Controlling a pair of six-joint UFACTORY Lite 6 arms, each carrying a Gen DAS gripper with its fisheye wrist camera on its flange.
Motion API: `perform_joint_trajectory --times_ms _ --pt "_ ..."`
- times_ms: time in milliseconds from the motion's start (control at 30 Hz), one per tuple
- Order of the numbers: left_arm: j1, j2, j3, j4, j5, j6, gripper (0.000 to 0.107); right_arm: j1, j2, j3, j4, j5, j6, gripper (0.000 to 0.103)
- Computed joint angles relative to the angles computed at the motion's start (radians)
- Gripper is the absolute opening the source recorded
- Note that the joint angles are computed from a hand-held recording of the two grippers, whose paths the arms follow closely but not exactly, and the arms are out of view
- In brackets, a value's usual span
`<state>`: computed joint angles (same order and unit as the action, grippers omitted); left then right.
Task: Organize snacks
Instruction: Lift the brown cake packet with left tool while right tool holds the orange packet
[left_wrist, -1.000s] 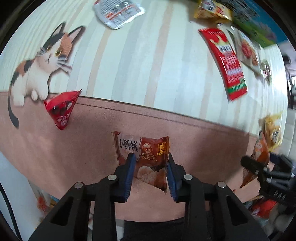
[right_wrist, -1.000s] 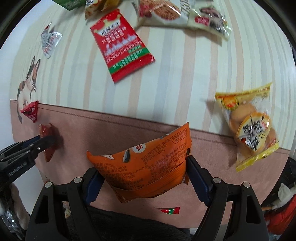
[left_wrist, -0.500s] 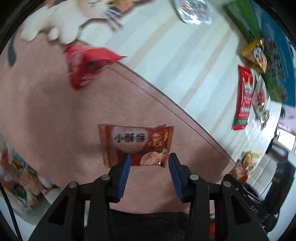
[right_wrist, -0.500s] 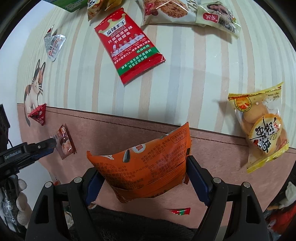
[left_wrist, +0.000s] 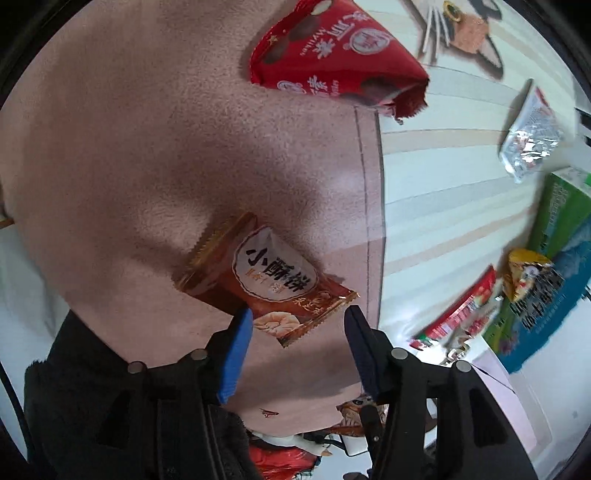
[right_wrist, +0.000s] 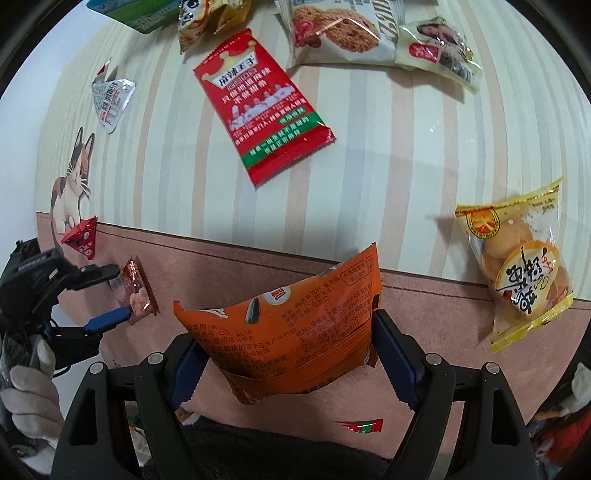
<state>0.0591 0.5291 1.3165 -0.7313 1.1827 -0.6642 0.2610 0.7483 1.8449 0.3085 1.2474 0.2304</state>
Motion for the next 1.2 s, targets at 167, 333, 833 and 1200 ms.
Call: perform_joint_trajectory --times_ms 167,333,833,1200 --pt "-0.009 0.029 -0.05 -0.012 0.025 -0.079 0.055 0.005 0.006 0.034 0.01 0.005 0.001 0.085" --pt "0.003 0.05 -0.011 0.032 0.018 -0.077 0.055 -0.005 -0.002 0.019 0.027 -0.002 -0.007 0.085" --pt "-0.058 0.236 0.341 0.17 0.073 -0.188 0.056 -0.044 -0.016 -0.033 0.04 -0.025 -0.036 0.085" --pt "-0.013 0.425 0.635 0.312 0.218 -0.127 0.059 -0.04 0.034 0.056 0.022 -0.001 -0.04 0.085"
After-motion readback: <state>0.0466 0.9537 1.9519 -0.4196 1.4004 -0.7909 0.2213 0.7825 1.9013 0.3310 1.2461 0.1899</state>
